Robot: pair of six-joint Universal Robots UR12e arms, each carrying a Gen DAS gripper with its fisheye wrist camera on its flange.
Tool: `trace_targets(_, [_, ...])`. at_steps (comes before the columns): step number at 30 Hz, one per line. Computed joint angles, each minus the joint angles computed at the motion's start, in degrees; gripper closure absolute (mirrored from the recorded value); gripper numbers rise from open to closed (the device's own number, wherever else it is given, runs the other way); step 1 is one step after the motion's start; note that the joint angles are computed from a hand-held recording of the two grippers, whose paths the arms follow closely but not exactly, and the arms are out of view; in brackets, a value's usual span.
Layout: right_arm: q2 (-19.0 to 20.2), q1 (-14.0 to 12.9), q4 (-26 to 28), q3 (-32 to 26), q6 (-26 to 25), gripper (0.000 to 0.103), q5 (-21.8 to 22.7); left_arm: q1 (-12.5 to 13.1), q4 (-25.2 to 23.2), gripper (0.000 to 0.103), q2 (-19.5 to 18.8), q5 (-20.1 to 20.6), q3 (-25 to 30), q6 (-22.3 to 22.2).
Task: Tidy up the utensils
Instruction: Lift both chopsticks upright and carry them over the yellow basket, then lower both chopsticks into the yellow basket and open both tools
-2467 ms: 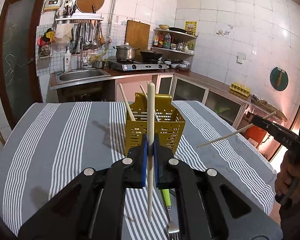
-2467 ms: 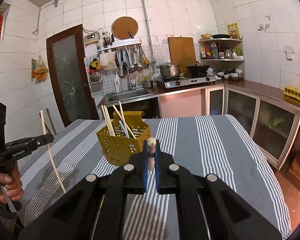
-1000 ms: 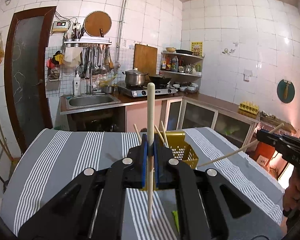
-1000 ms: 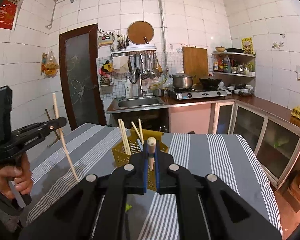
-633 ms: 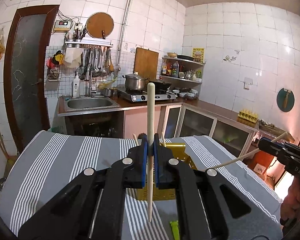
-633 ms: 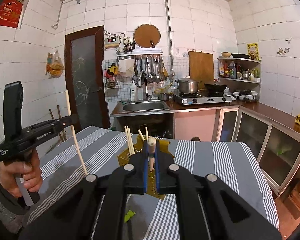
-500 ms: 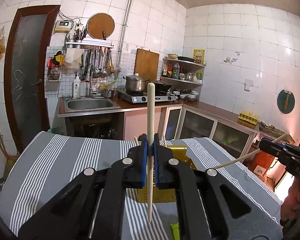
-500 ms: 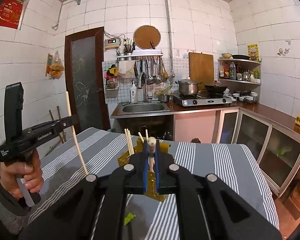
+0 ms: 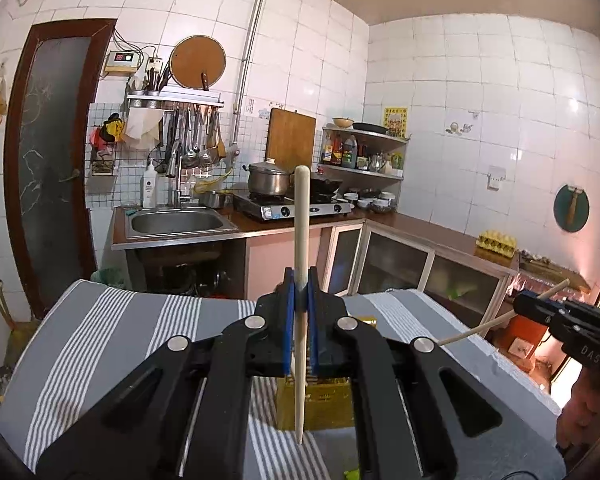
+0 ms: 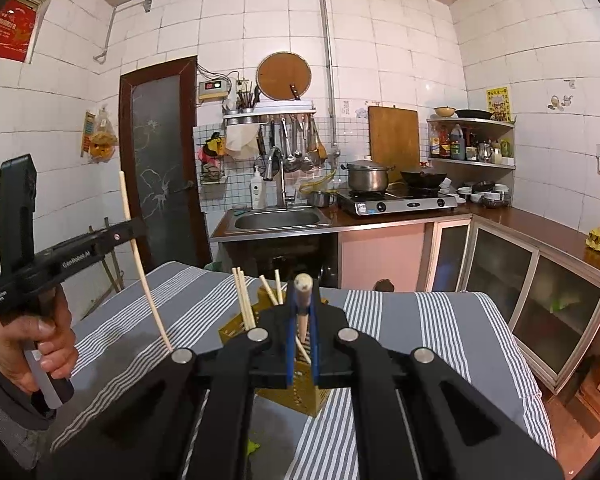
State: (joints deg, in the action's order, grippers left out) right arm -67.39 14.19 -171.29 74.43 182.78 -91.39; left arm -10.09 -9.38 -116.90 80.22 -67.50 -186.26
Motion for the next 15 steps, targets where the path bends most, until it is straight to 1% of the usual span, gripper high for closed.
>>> trace_targets(5, [0.86,-0.03,0.78,-1.73,-0.23,0.098,-0.93,0.27,-0.53,0.099,-1.43,-1.27,2.38,-0.85])
trace_targets(9, [1.88,-0.12,2.10,-3.65,-0.61,0.098,-0.86,0.15,-1.37,0.099,-3.36,-1.87,5.34,-1.22])
trace_targets(13, [2.68,0.00,3.83,-5.17,-2.14,0.098,-0.34,-0.21,-2.06,0.099,-5.03,-1.54,8.00,-1.41])
trace_targets(15, [2.84,0.05,5.05,-5.50,-3.04,0.098,-0.26,-0.51,-1.85,0.099,-5.89,-0.80,9.30,-0.74])
